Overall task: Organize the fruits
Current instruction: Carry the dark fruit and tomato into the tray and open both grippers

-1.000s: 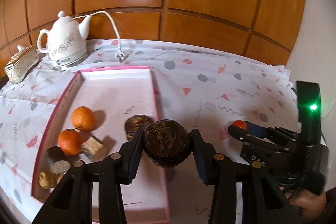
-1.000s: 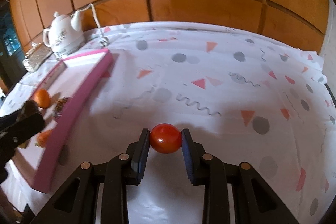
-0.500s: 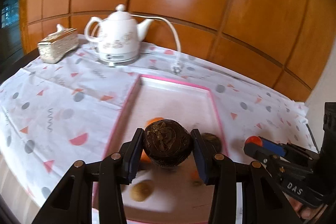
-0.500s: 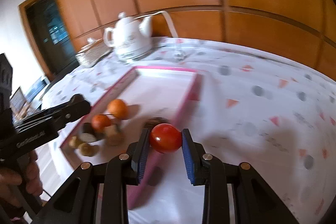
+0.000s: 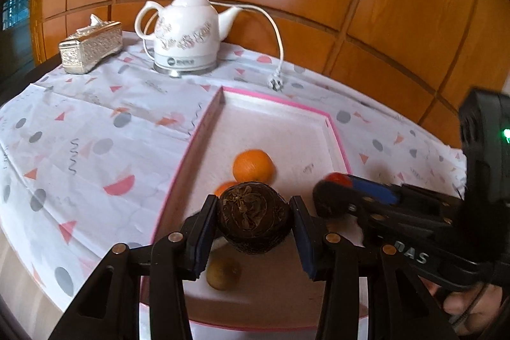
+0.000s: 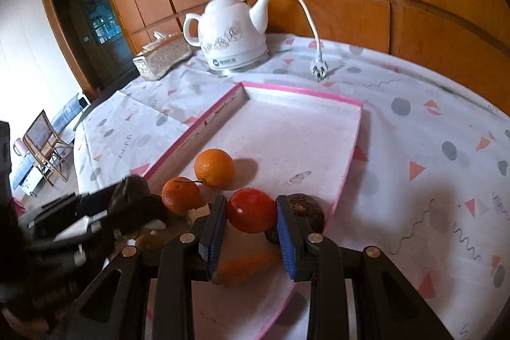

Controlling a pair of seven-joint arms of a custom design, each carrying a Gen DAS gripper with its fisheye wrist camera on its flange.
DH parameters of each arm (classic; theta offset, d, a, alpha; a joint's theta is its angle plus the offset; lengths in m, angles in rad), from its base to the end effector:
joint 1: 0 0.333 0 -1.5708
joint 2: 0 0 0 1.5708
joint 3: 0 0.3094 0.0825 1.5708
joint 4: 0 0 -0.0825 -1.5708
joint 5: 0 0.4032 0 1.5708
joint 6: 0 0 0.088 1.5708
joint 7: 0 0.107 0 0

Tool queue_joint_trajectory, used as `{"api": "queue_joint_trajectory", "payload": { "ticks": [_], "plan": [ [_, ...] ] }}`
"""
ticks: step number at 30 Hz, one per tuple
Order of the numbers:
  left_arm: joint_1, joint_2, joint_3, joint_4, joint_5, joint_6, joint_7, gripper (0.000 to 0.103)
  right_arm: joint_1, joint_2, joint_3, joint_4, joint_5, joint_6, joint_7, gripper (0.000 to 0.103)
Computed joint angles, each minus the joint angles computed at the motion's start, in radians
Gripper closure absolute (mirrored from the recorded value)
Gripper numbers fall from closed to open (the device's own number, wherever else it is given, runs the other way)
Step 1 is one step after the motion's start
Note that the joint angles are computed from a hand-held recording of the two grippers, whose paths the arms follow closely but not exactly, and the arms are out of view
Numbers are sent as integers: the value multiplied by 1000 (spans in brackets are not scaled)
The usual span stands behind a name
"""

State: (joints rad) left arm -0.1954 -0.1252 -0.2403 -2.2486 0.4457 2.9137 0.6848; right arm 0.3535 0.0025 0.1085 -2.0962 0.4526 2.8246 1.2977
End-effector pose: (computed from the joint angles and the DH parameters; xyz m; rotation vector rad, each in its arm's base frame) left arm 0.4996 -0.2658 0.4881 -1.8674 1.7842 -0.9863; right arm 0.5536 0.2510 0.4844 -1.9670 1.3664 -0.2883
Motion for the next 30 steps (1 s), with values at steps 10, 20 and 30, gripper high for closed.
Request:
{"api": "queue_joint_trajectory", "payload": {
  "ticks": [10,20,30],
  "plan": [
    [8,16,-17,25,112,-43,-83,56,1,-3,1,-29,-30,17,54,72],
    [15,-16,-29,28,232,-90,-188,47,-18,-87,14,-127,-208,109,255,66],
    [22,-78,-54,-5,305,-99,-257,30,-168,-188,124,-234,-629,165,688,66]
  ]
}}
